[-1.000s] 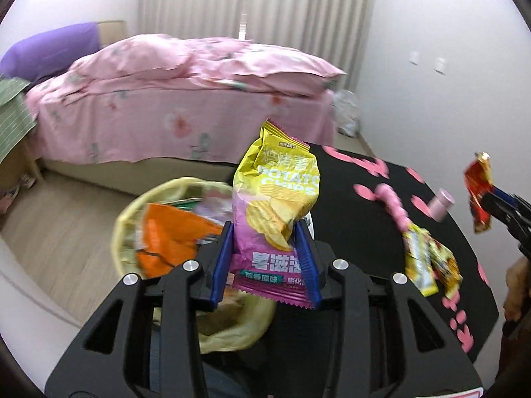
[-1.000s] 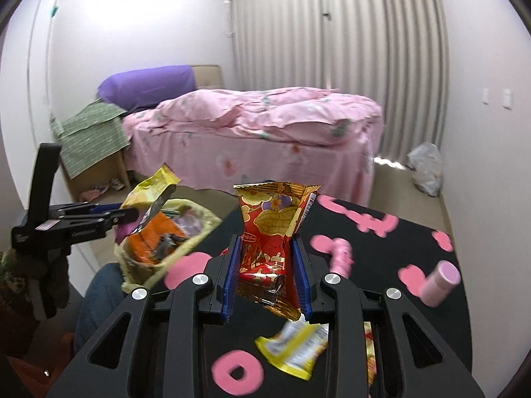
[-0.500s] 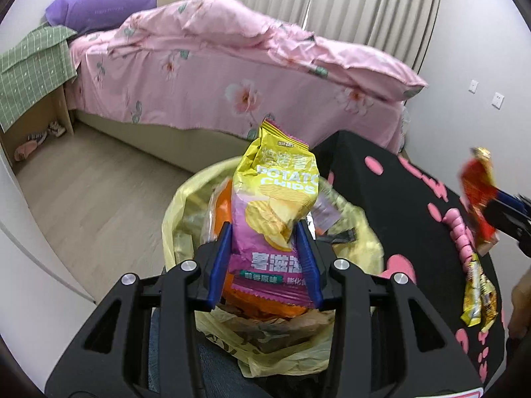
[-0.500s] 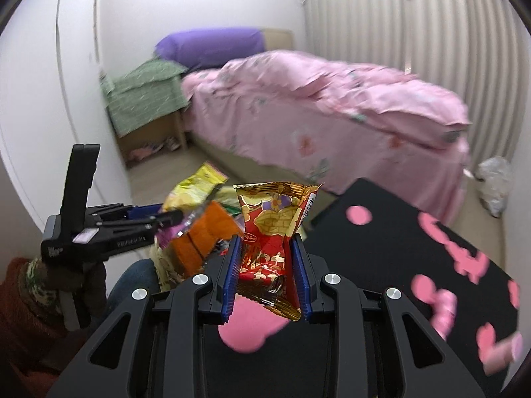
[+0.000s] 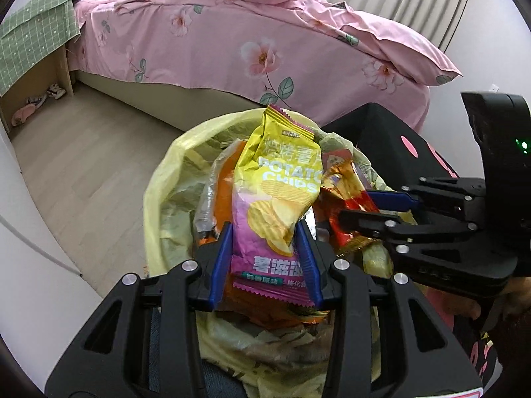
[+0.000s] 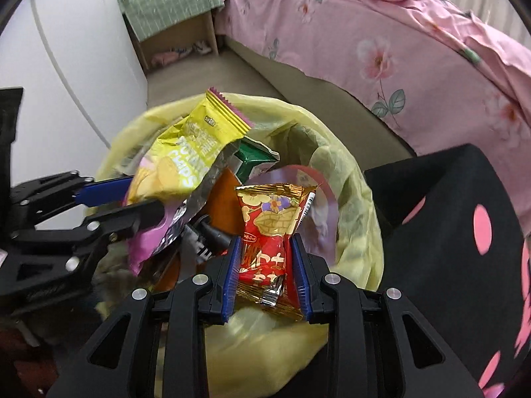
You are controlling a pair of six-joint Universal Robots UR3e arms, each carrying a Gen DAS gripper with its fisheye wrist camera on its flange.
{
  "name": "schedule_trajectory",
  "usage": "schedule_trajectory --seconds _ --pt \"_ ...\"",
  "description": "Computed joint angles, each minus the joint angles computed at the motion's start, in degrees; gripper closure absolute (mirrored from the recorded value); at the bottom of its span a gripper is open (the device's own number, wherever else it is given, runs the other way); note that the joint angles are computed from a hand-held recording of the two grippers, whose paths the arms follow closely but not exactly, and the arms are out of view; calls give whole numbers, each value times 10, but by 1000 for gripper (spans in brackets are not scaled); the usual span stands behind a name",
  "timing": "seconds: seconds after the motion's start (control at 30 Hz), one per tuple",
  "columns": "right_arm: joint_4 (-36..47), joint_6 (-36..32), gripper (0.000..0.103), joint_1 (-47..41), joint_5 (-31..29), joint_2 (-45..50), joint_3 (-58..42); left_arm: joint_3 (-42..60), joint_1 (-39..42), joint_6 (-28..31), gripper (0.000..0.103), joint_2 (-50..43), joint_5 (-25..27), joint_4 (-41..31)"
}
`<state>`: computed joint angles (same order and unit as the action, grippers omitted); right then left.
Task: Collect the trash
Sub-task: 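Carry the chips bag and candy wrapper over the bin and open both grippers, then swing both grippers back from the bin to the remaining wrappers on the table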
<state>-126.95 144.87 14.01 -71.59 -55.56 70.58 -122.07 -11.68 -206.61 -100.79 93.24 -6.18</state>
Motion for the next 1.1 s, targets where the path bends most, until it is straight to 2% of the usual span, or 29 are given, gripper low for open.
schedule_trajectory --seconds 0.17,0.37,0.53,0.6,0.7,0.73,0.83,0.97,1.1 --pt "3 -2 75 -15 10 0 8 0 10 0 66 -7 -13 5" --pt "-34 -12 75 -43 53 -57 93 -5 9 -2 65 12 -18 -5" --pt "-78 -19 74 -49 52 -90 148 -26 20 -15 63 50 -26 -1" --pt "-87 -15 70 -52 55 -97 158 -33 25 -19 60 65 -33 2" --pt "-96 -10 58 -60 66 -118 181 -40 28 -23 48 87 -39 5" --pt "-103 -7 53 -64 72 -126 191 -40 27 -25 46 94 -35 3" --pt "-115 0 46 -73 81 -144 207 -30 15 -36 45 116 -5 -16" --pt "-117 -1 44 -108 113 -213 266 -10 -9 -47 42 137 30 -45" --pt "-112 -41 44 -192 152 -346 371 33 -65 -57 42 121 62 -61"
